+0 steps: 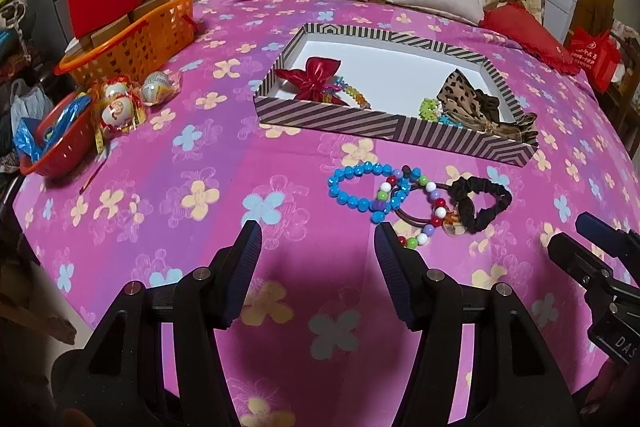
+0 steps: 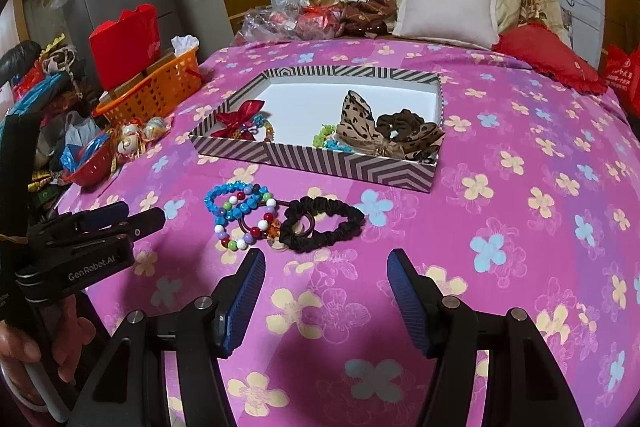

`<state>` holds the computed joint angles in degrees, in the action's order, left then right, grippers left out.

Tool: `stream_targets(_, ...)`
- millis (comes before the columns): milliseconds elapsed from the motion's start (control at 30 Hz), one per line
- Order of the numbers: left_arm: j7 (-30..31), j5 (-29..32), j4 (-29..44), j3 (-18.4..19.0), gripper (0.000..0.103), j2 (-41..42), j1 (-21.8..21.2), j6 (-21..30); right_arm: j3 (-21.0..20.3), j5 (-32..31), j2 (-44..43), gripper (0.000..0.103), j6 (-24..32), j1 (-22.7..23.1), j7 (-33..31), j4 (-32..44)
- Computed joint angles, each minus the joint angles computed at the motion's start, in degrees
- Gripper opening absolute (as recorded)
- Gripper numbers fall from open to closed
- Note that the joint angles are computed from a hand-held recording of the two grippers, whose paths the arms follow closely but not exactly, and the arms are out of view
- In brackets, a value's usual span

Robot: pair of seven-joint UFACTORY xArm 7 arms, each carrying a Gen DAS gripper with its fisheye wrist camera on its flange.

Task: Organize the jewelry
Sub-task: 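Withdraw both tools from the tray and hover over the remaining bracelets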

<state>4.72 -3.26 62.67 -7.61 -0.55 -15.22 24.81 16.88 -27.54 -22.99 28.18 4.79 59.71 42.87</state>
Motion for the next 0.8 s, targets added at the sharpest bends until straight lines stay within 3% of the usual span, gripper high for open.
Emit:
stream_targets(567,2.8,-5.2,8.1,0.2,0.058,7.2,1.6,6.4,-2.3,1.6,4.3,0.061,-2.6,0.5,-2.8,0.4)
stream_targets(800,6.4,-5.9,10.6,-1.2,0.058,9.7,0.7,6.0,-3.7,2.5,5.5,0.061,-4.0,0.6,-4.4,0.3)
